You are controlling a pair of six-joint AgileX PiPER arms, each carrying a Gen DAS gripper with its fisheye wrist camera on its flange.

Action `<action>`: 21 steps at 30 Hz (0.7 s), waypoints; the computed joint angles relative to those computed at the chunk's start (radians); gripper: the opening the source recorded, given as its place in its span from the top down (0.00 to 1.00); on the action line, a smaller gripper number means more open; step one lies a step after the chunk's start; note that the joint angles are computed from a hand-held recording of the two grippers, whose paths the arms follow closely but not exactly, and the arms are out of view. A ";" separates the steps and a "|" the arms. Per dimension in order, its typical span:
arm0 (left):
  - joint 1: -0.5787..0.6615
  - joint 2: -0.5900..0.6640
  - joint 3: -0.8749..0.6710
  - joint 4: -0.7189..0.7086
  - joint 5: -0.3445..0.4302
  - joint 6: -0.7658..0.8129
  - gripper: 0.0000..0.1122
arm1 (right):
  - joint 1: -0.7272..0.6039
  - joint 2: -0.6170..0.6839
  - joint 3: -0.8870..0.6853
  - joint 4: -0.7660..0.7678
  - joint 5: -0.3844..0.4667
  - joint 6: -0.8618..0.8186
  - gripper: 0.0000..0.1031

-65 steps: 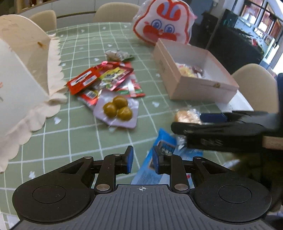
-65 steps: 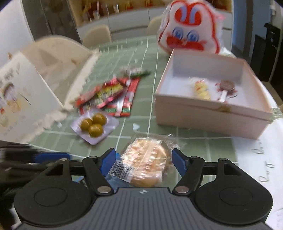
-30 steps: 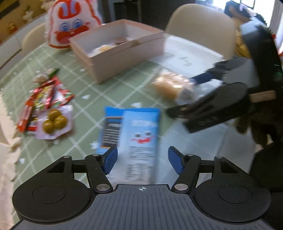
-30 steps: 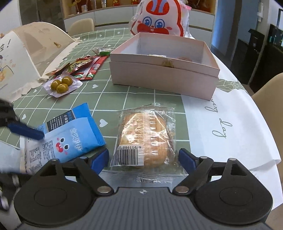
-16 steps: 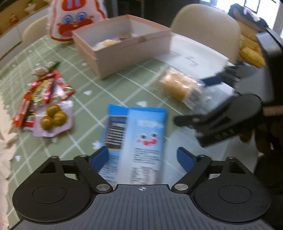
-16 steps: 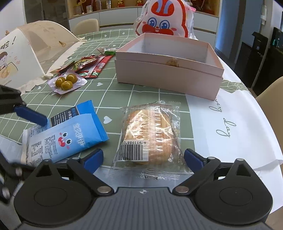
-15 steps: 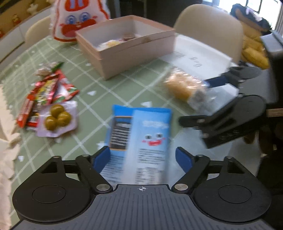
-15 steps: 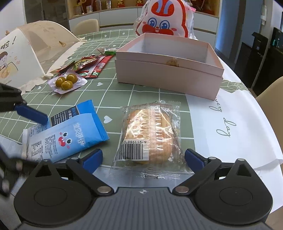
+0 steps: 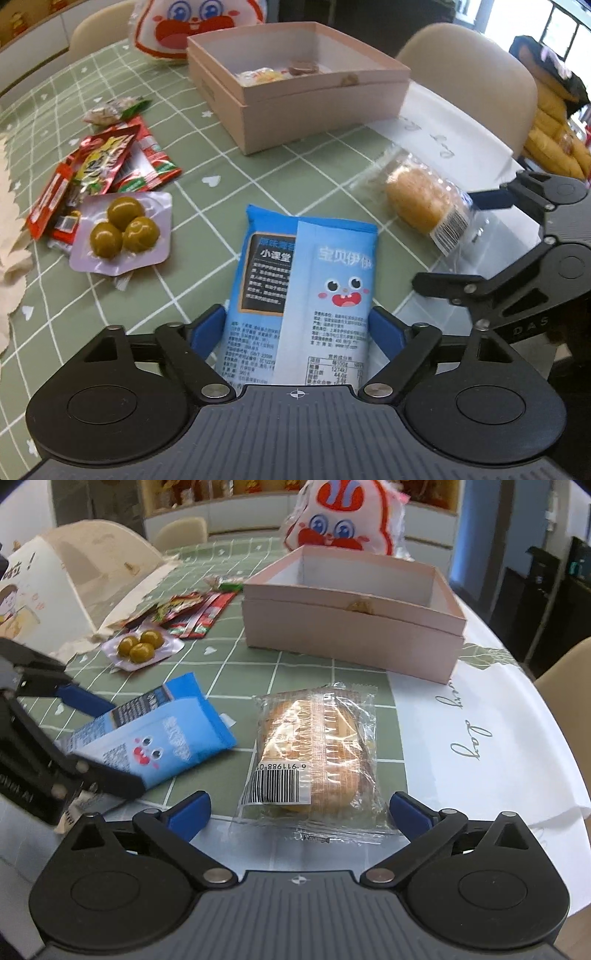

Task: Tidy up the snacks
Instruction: 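Grasp the blue snack packet with the left tool while right holds the bun, then lower the blue packet into the pink box and open the left tool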

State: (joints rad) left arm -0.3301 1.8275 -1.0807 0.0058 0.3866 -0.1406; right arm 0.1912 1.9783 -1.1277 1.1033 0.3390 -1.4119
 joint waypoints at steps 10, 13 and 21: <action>-0.029 -0.077 0.056 0.051 0.016 -0.230 0.27 | -0.018 0.049 -0.152 -0.155 0.075 0.305 0.16; -0.051 -0.099 0.056 0.060 0.035 -0.270 0.28 | -0.004 0.074 -0.207 -0.300 0.111 0.415 0.34; -0.084 -0.126 0.014 0.085 0.078 -0.338 0.28 | -0.068 0.009 -0.256 -0.302 0.251 0.391 0.48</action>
